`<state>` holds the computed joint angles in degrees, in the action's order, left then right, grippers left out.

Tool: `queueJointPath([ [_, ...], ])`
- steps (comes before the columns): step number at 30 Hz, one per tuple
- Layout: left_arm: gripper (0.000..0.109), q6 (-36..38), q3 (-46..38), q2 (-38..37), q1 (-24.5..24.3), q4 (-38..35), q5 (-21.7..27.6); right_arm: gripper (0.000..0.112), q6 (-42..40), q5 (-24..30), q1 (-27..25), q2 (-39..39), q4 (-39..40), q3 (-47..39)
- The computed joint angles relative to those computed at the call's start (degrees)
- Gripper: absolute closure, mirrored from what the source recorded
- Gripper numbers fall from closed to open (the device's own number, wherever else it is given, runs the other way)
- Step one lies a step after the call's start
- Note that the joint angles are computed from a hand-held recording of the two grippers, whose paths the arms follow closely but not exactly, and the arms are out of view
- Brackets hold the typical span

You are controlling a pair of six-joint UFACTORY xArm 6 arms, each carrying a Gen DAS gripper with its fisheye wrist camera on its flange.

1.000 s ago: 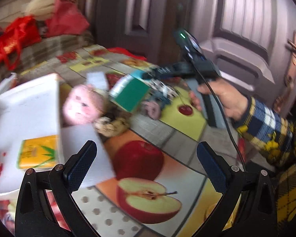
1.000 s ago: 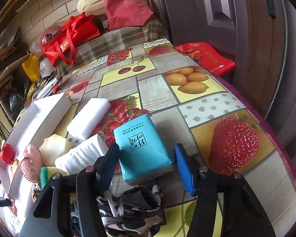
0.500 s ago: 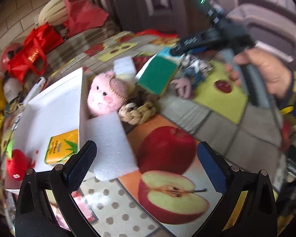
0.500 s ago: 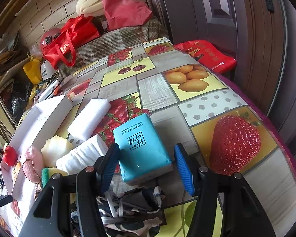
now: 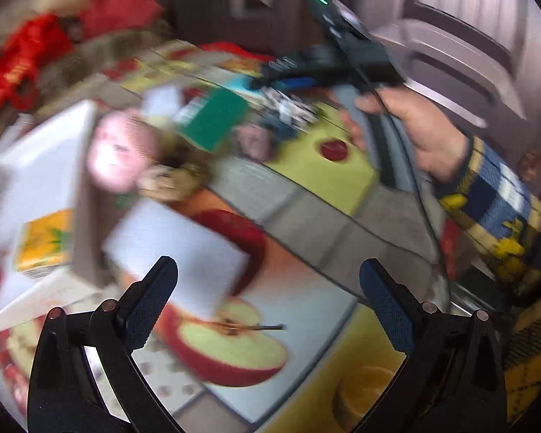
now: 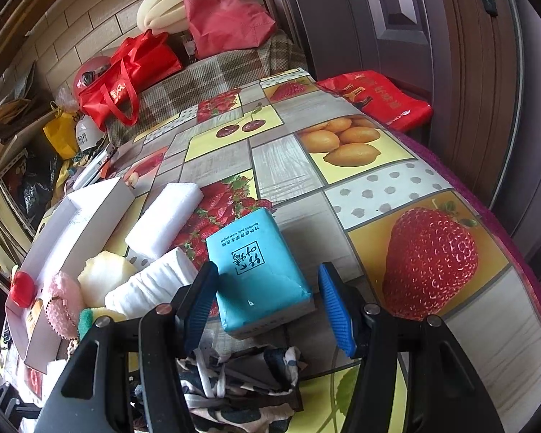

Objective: Organize soft objects
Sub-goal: 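Close the left gripper on the white foam block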

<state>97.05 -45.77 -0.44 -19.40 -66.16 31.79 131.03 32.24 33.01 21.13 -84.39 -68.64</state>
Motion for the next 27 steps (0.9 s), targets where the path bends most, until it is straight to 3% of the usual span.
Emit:
queueJointPath([
  [3,0.006,6.33,-0.03,-0.50,-1.61,-12.89,-9.10,0.054,0.38,-0.18,-0.05,0.06,-0.15,-0.05],
  [5,0.006,4.19,-1.79,0.88,-1.58,-13.61,-11.31,0.054,0.48,-0.24,-0.14,-0.04,-0.32,0.10],
  [11,0.006,-9.84,-4.54,7.03,-5.17,0.88,-17.52,0.054,1.16,-0.65,-0.36,-0.10,-0.58,0.28],
  [13,0.006,-18.45,-3.55,8.00,-6.20,9.40,-20.36,0.054,1.25,-0.57,-0.29,0.00,-0.64,0.15],
  [16,0.010,-23.53,-4.23,8.65,-6.11,12.82,-19.06,0.054,1.12,-0.81,-0.39,0.02,-0.65,0.18],
  [17,0.017,-23.90,-4.91,9.42,-6.37,13.03,-19.05,0.054,1.41,-0.90,-0.52,-0.12,-0.91,0.41],
  [19,0.025,-21.90,-6.51,10.10,-6.02,11.63,-15.55,0.054,1.48,-0.88,-0.43,0.02,-0.80,0.23],
  [22,0.025,-16.68,-7.16,9.44,-5.64,9.58,-10.07,0.054,1.57,-0.89,-0.53,-0.06,-0.84,0.34],
  [27,0.025,-17.48,-5.39,7.53,-6.99,7.19,-13.54,0.054,3.08,-1.28,-0.66,-0.20,-1.42,0.73],
])
